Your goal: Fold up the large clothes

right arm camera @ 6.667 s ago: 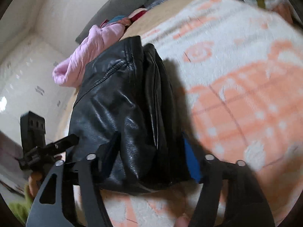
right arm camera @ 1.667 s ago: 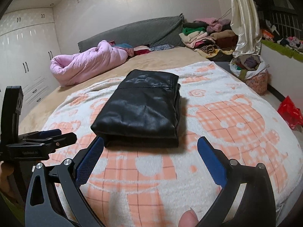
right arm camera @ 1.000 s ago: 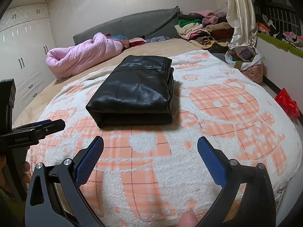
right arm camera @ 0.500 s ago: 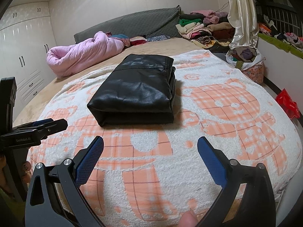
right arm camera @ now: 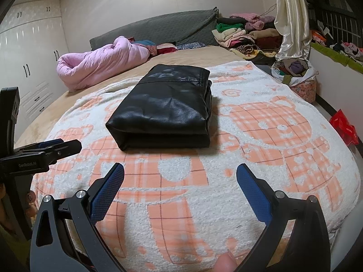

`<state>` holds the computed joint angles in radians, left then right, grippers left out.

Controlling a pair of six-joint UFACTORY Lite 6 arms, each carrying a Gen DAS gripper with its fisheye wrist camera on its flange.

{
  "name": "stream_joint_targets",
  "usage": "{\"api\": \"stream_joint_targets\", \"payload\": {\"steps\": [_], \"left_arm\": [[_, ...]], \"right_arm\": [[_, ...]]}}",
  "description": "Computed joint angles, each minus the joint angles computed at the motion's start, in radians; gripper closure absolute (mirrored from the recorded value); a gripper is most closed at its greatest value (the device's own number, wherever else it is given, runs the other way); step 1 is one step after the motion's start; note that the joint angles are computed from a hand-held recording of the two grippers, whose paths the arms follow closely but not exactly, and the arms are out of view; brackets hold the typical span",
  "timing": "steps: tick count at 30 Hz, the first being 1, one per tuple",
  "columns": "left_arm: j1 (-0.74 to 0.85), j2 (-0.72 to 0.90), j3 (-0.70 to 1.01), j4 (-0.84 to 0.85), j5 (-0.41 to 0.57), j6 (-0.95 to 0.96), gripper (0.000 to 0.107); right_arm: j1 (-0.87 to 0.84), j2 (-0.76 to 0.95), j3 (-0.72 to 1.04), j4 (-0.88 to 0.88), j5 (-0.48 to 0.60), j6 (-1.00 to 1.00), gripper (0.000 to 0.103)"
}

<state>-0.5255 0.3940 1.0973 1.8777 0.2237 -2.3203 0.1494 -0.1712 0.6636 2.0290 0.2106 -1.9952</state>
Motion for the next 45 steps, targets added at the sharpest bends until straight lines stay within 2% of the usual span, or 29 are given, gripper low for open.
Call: {"api": "stream_joint_targets", "payload": {"steps": [17, 25, 34, 38, 43, 45], "left_arm": [[-0.005, -0.004, 0.007, -0.063, 0.005, 0.063, 0.013], [-0.01, -0.009, 0.006, -0.086, 0.012, 0.087, 0.013], [-0.002, -0.023, -0.007, -0.104, 0.018, 0.113, 0.013], [-0.01, -0.024, -0.009, -0.132, 0.054, 0.146, 0.013], [0.001, -0.008, -0.009, -0.181, 0.064, 0.191, 0.013], [0.025, -0.006, -0.016, -0.163, 0.04, 0.175, 0.013]], "right_arm": [[0.002, -0.011, -0.006, -0.01, -0.004, 0.01, 0.004], [-0.015, -0.012, -0.002, -0.091, 0.015, 0.091, 0.004], [-0.007, -0.018, -0.008, -0.06, 0.003, 0.064, 0.004], [-0.007, -0.026, -0.013, -0.057, -0.001, 0.067, 0.004], [-0.035, -0.065, -0.04, -0.064, -0.005, 0.089, 0.004], [-0.088, -0.097, -0.07, -0.054, 0.012, 0.095, 0.004]]}}
